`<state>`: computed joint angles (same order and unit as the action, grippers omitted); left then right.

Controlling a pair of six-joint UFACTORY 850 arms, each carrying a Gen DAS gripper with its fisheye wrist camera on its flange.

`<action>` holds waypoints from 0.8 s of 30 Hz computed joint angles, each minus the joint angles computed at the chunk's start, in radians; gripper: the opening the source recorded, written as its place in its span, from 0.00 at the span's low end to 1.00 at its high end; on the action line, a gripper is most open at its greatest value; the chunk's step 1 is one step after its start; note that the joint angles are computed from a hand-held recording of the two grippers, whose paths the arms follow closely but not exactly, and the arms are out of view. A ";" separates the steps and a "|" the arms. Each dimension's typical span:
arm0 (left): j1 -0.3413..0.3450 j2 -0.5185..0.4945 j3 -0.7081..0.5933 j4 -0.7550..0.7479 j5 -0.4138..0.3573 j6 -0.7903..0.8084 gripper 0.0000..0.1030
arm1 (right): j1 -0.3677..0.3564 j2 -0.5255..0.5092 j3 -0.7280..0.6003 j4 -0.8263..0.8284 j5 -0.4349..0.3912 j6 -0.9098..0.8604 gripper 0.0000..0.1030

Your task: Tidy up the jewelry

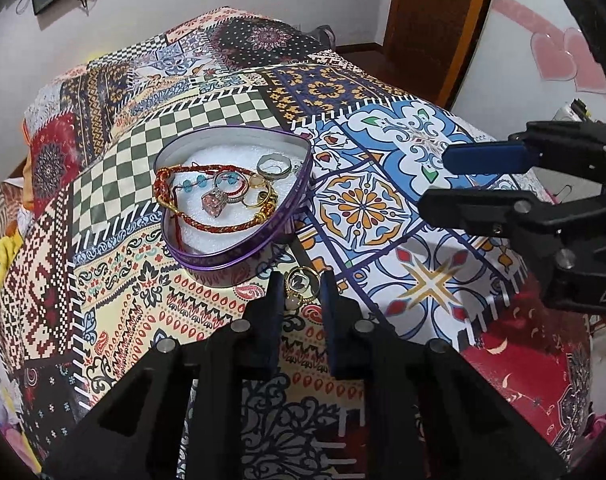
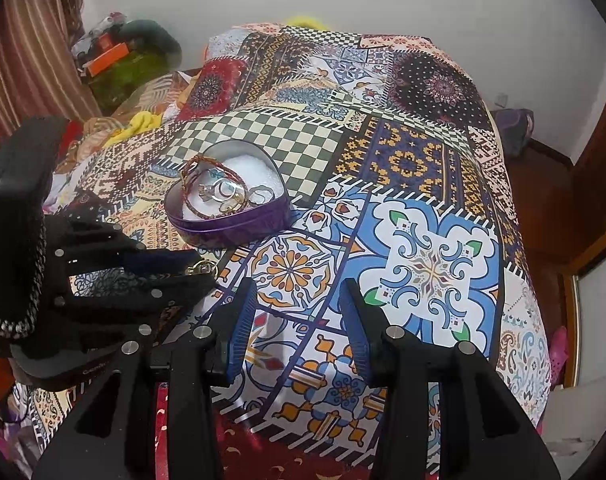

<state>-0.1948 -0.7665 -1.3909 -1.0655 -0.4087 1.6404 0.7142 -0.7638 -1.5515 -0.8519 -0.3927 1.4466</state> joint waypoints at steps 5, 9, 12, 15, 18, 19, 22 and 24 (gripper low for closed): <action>0.010 0.007 0.008 -0.040 -0.015 0.022 0.07 | 0.005 0.013 0.010 -0.022 -0.012 0.021 0.38; 0.026 0.017 0.013 -0.059 -0.050 0.024 0.07 | 0.011 0.015 0.007 -0.015 -0.025 0.010 0.38; 0.036 0.031 0.028 -0.094 -0.058 0.053 0.07 | 0.017 0.009 -0.006 -0.006 -0.038 -0.008 0.38; 0.050 0.049 0.044 -0.136 -0.073 0.088 0.07 | 0.020 0.005 -0.016 -0.001 -0.044 -0.017 0.38; 0.070 0.070 0.058 -0.189 -0.089 0.121 0.07 | 0.022 -0.005 -0.034 0.023 -0.047 -0.049 0.38; 0.075 0.075 0.060 -0.203 -0.091 0.128 0.07 | 0.023 -0.010 -0.042 0.032 -0.049 -0.062 0.38; 0.093 0.089 0.070 -0.264 -0.084 0.177 0.07 | 0.027 -0.037 -0.082 0.071 -0.059 -0.131 0.38; 0.101 0.090 0.069 -0.288 -0.079 0.194 0.07 | 0.031 -0.063 -0.118 0.104 -0.073 -0.187 0.38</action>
<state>-0.0934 -0.6767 -1.3217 -1.3533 -0.4880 1.8347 0.7455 -0.8269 -1.6691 -0.7476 -0.4658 1.2599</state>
